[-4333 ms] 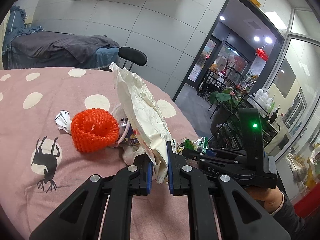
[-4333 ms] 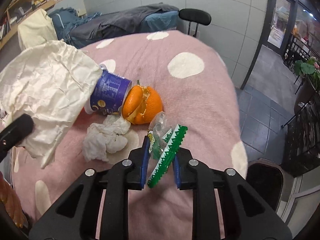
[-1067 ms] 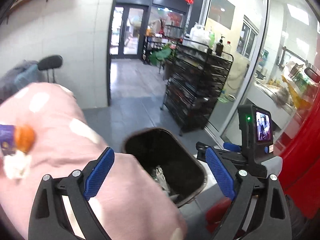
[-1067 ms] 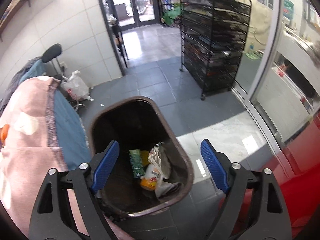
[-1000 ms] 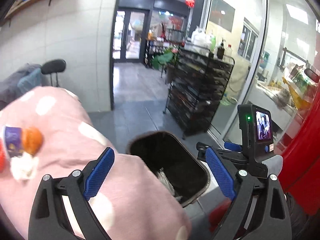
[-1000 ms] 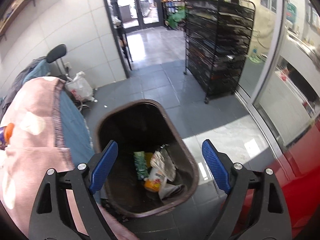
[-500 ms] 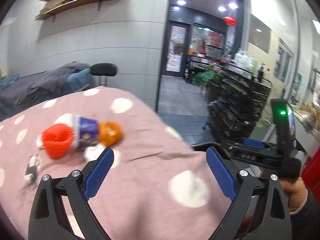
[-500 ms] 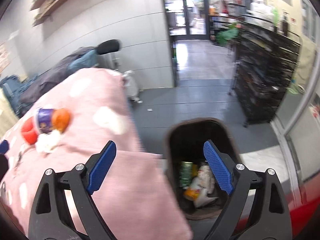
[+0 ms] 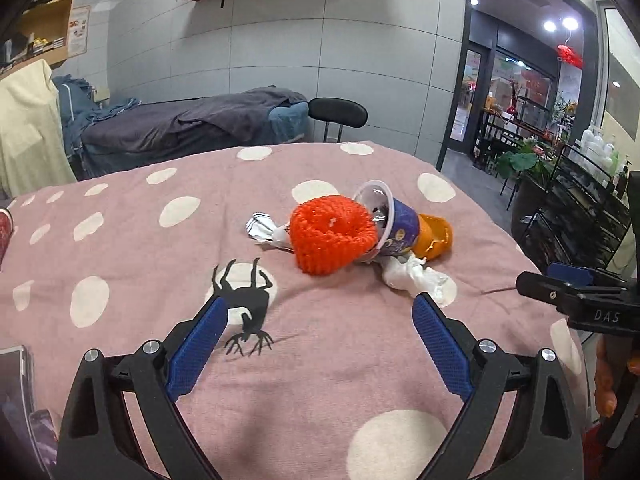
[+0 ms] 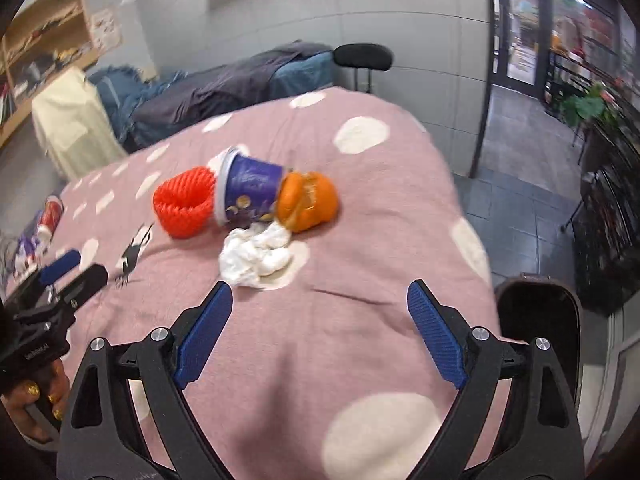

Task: Collect trash
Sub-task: 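Grasp the white tissue with the right tool while the left tool grasps the orange knit net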

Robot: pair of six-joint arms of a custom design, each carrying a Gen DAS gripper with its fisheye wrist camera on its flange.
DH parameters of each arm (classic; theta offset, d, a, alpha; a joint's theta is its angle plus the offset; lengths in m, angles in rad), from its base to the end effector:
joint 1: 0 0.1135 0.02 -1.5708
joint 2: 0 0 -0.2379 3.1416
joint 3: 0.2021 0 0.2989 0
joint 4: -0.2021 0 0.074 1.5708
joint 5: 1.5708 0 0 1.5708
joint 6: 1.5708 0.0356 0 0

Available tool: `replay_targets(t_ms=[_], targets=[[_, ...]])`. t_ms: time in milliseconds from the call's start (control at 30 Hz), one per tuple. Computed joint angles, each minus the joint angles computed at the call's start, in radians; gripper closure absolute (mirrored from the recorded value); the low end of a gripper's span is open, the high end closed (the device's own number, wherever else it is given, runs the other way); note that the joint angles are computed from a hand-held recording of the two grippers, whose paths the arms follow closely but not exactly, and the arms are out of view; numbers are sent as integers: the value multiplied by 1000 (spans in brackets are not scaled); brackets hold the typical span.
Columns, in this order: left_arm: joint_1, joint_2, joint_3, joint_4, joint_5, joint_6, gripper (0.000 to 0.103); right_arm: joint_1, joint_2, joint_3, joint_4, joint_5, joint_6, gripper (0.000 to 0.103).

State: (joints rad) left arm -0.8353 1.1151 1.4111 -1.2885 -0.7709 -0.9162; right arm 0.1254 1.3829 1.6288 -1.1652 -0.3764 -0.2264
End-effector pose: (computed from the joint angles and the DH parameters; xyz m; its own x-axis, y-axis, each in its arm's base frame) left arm 0.1742 -0.1556 0.3866 -0.5613 -0.2278 -0.7957 -0.2775 0.9575 -0.0784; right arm 0.3058 0.0517 0.3915 -0.6931 -0.2978 -0.6565 -0.5059 0.8497 0.1487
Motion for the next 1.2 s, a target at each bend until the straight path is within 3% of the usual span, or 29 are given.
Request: replay_targets(t_ms=[233, 433, 600, 767, 967, 1033, 1200], targets=[[110, -34, -42, 65, 121, 100, 11, 156, 158, 130, -88, 97, -41, 18], [223, 13, -21, 123, 230, 208, 11, 231, 357, 300, -178, 161, -42, 37], [274, 44, -6, 145, 271, 266, 11, 258, 445, 362, -191, 205, -36, 70], [310, 97, 17, 162, 298, 326, 11, 235, 405, 334, -180, 174, -42, 80], [335, 188, 81, 171, 298, 396, 13, 183, 310, 282, -201, 126, -75, 81], [336, 221, 105, 169, 301, 419, 17, 176, 277, 259, -193, 119, -69, 81], [320, 268, 142, 165, 319, 430, 55, 122, 222, 236, -201, 75, -69, 81]])
